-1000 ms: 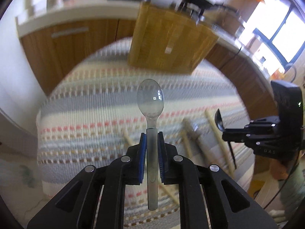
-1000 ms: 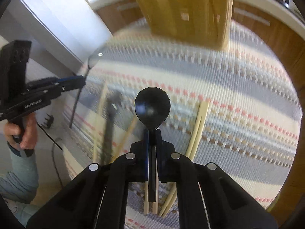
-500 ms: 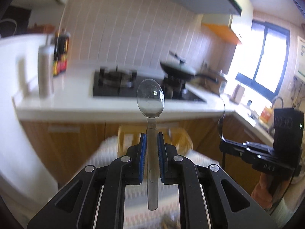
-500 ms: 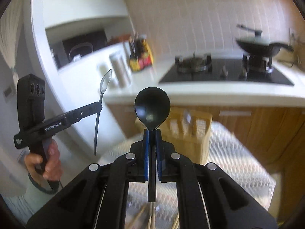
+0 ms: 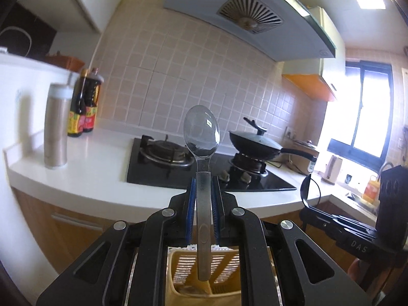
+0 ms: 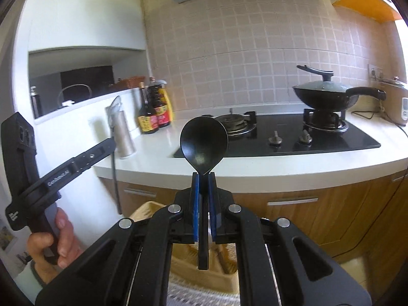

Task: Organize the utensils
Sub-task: 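Carry both spoons over the yellow caddy and release them inside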

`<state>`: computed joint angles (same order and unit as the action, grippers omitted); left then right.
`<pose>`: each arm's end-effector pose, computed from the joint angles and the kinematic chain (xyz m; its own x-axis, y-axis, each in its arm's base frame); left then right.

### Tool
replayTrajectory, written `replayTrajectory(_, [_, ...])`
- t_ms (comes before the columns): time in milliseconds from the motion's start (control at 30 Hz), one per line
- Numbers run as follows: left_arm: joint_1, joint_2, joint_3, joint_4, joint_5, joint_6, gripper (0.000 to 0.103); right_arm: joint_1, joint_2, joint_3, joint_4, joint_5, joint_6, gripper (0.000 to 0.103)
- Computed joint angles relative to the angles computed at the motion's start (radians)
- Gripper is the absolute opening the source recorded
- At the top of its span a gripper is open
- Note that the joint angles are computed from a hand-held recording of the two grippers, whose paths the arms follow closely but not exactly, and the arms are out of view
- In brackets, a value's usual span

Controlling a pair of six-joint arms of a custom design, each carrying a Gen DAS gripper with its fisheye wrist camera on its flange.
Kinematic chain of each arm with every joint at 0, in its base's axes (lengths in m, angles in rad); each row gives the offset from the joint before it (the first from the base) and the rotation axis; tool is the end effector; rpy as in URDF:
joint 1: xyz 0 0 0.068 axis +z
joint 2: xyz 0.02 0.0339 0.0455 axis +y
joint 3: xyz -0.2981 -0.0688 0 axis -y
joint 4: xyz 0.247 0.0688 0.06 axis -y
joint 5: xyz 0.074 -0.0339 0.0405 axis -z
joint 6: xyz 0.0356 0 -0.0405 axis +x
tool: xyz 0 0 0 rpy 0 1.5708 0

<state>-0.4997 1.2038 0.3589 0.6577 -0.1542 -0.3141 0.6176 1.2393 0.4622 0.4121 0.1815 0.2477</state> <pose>0.2037 -0.1050 0.2265 -0.2607 -0.2055 -0.9433 0.2739 0.9212 -0.2764 0.2018 0.1355 0.2260 -0.3881 0.0201 -0.9214 -0.3476 0.9227 0.1666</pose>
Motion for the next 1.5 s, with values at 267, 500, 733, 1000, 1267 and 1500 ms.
replayTrajectory(267, [0.062,0.198,-0.016,0.186,0.059,0.012,0.01,-0.028,0.158,-0.012,0.148,0.011,-0.025,0.005])
replayTrajectory(500, [0.057,0.294,-0.034,0.267,0.057,0.043,0.011,-0.031,0.237,-0.048,0.263,0.01,-0.04,0.005])
replayTrajectory(733, [0.066,0.25,-0.058,0.228,0.092,0.037,0.012,-0.022,0.215,-0.097,0.28,-0.001,-0.011,0.006])
replayTrajectory(1000, [0.041,-0.03,-0.115,0.036,0.079,0.017,0.039,0.016,0.049,-0.147,0.141,-0.013,0.036,0.007])
replayTrajectory(1267, [-0.014,-0.48,-0.083,-0.467,0.078,-0.055,0.049,0.16,-0.294,-0.164,-0.185,0.066,0.102,0.043])
replayTrajectory(1500, [-0.001,-0.72,-0.031,-0.869,0.209,-0.163,0.056,0.441,-0.501,-0.12,-0.597,0.294,0.255,0.059])
